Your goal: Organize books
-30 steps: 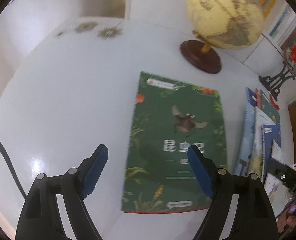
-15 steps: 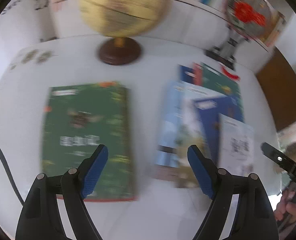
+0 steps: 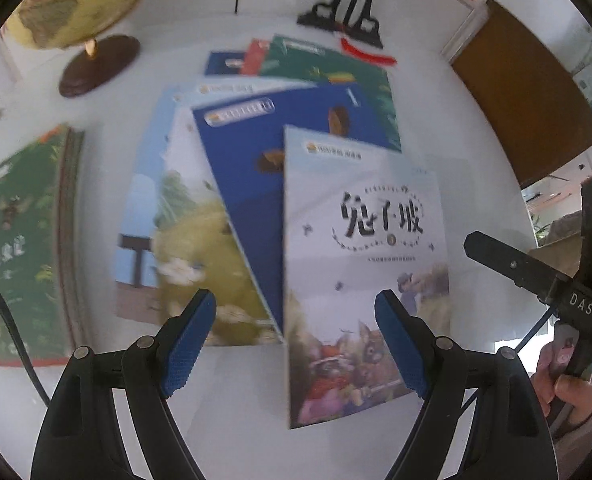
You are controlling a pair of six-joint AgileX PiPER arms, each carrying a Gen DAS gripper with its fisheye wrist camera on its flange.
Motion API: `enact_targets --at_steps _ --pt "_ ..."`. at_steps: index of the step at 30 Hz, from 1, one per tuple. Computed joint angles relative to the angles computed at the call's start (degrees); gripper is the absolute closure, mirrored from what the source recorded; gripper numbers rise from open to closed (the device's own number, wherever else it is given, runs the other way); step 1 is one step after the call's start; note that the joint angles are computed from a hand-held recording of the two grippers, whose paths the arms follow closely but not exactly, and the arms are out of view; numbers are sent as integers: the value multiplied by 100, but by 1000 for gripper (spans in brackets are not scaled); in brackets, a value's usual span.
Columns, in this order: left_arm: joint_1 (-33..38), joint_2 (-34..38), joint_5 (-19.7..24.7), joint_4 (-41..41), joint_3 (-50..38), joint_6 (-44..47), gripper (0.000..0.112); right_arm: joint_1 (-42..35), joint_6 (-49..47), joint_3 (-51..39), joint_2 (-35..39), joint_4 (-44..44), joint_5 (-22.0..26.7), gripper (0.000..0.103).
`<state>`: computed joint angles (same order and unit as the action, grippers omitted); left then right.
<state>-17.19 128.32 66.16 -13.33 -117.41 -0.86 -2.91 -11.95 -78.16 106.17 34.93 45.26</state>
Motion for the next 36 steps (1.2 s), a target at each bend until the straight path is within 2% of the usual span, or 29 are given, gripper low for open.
enact_targets --at_steps 6,10,17,20,21,23,25,28,30,31,33,35,36 --pt "-122 5 -17 42 274 -316 32 -260 -314 237 177 221 41 51" --pt "-112 -185 -296 -102 711 -363 35 -425 -367 219 375 366 104 51" --pt "-207 -118 -128 -142 808 -453 60 -572 -910 127 626 921 234 49" --pt "-200 -260 -281 -78 1106 -638 74 -627 -1291 113 738 1340 339 48" --pt "-176 -285 -296 -127 1159 -626 76 -630 -1353 118 763 1438 344 44" --pt "-128 -360 -305 -203 1269 -548 77 -671 -1545 196 765 1719 345 39" --pt "-140 -443 -332 -83 1377 -571 77 -706 -1510 190 788 1821 428 39" --pt "-88 -585 -448 -5 1637 -619 77 -793 -1386 110 875 1943 865 37" --pt "-3 -695 -531 -43 1831 -601 77 -887 -1783 336 732 2269 997 37" --pt "40 -759 -582 -50 1938 -583 77 -943 -2006 406 690 2424 1114 38" --pt "136 -844 -649 -182 2127 -506 77 -1093 -2500 551 635 2751 1466 57" --pt "209 -905 -732 -295 2273 -438 76 -1273 -2946 694 675 3186 1956 67" --pt "232 -939 -768 -295 2341 -397 76 -1305 -3118 808 640 3325 2050 68"
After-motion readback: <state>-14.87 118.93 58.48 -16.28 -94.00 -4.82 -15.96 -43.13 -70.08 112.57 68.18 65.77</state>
